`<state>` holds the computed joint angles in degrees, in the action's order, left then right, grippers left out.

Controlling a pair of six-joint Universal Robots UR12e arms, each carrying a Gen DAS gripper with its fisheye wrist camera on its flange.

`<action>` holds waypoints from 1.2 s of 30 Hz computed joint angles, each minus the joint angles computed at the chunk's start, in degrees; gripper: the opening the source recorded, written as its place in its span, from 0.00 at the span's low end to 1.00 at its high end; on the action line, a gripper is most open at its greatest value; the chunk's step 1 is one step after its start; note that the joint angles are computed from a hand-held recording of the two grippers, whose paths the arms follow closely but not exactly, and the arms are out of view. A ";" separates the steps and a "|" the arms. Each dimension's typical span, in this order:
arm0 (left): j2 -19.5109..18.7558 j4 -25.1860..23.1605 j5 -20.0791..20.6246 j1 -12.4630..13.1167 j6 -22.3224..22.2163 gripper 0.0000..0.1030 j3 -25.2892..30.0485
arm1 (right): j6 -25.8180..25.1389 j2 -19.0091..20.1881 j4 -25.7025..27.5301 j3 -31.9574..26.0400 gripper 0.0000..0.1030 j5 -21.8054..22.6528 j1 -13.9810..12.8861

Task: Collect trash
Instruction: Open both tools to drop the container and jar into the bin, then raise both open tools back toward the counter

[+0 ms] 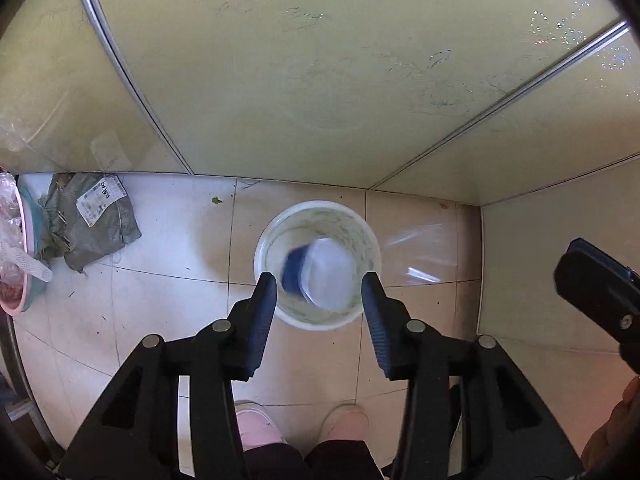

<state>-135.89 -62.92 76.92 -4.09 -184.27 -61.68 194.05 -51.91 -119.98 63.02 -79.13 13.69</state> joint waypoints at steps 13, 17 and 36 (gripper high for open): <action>4.91 -4.33 1.08 0.14 3.36 0.42 1.52 | 2.17 -1.43 6.55 -4.32 0.65 0.14 -0.56; 7.28 -6.07 1.32 0.11 4.38 0.42 3.15 | 2.58 -2.52 8.45 -6.19 0.65 -1.14 -0.33; 15.53 -5.04 -2.17 2.51 9.19 0.49 13.75 | 5.96 -8.06 9.07 -17.93 0.65 -9.60 1.75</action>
